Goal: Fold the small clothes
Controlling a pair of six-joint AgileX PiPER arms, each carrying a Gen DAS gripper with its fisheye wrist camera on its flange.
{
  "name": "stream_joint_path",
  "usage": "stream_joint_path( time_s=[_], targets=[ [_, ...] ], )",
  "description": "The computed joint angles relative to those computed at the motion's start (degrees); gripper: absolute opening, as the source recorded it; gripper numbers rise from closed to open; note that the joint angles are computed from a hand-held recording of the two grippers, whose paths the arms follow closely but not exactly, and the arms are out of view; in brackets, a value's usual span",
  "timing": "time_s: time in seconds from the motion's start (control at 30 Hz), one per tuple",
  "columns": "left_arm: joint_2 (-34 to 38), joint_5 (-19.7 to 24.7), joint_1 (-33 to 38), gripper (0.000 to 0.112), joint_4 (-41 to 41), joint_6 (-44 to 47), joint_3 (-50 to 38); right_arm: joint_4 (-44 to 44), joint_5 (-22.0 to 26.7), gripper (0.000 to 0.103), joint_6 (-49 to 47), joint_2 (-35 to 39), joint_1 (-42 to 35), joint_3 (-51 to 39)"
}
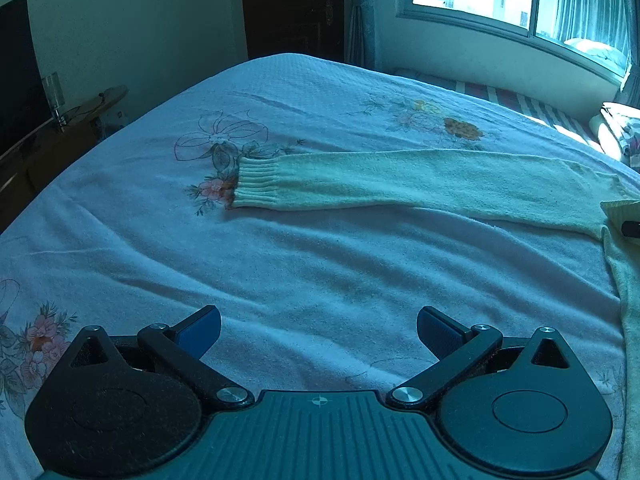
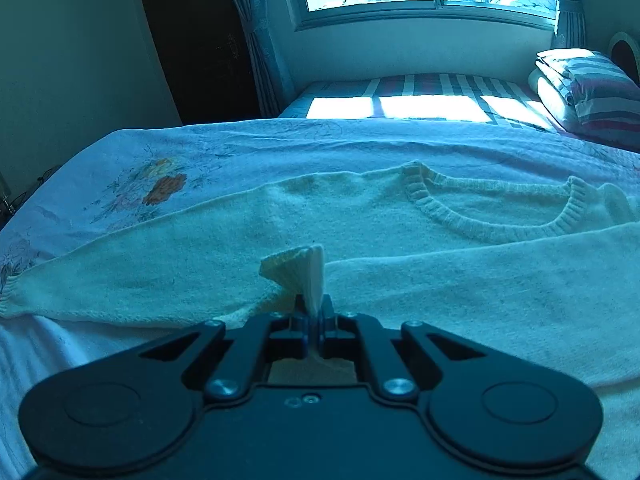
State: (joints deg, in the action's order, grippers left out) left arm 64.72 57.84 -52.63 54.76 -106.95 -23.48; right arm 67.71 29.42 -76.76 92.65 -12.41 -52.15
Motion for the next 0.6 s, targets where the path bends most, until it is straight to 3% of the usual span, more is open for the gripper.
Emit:
stream_joint_path(
  time_s=[0.13, 0.2, 0.3, 0.4, 0.43, 0.53, 0.6],
  targets=[
    [-0.2, -2.5, 1.2, 0.103, 1.1, -1.0, 0.6, 0.2, -1.4, 0.006, 0.6, 0.3, 1.2, -0.2],
    [-0.7, -5.1, 2.5, 0.103, 2.1, -1.9, 0.5, 2.4, -1.1, 0.012, -0.7, 1.1, 1.8, -0.2],
    [-0.1, -8.7, 4.3, 0.103, 3.7, -3.0, -1.1, 5.4, 5.8, 0.043, -5.8, 1.7, 1.1, 0.8],
    [3.4, -11.7, 6.2, 0.103, 6.2, -4.4, -3.9, 9.6, 12.0, 0.035, -11.8, -1.6, -1.6, 4.6],
    [4.9, -14.1, 7.5, 0.103, 7.0, -4.3, -5.2, 9.6, 12.3, 0.035, -11.6, -3.5, -2.8, 6.1],
    [8.5, -27.5, 12.4, 0.103, 14.6, -9.4, -7.0, 8.4, 14.1, 0.035, -11.0, -7.8, -9.8, 9.4],
    [13.6, -31.8, 13.2, 0.103, 18.7, -11.6, -11.0, 6.1, 15.0, 0.037, -10.0, -9.7, -16.0, 10.1]
  ],
)
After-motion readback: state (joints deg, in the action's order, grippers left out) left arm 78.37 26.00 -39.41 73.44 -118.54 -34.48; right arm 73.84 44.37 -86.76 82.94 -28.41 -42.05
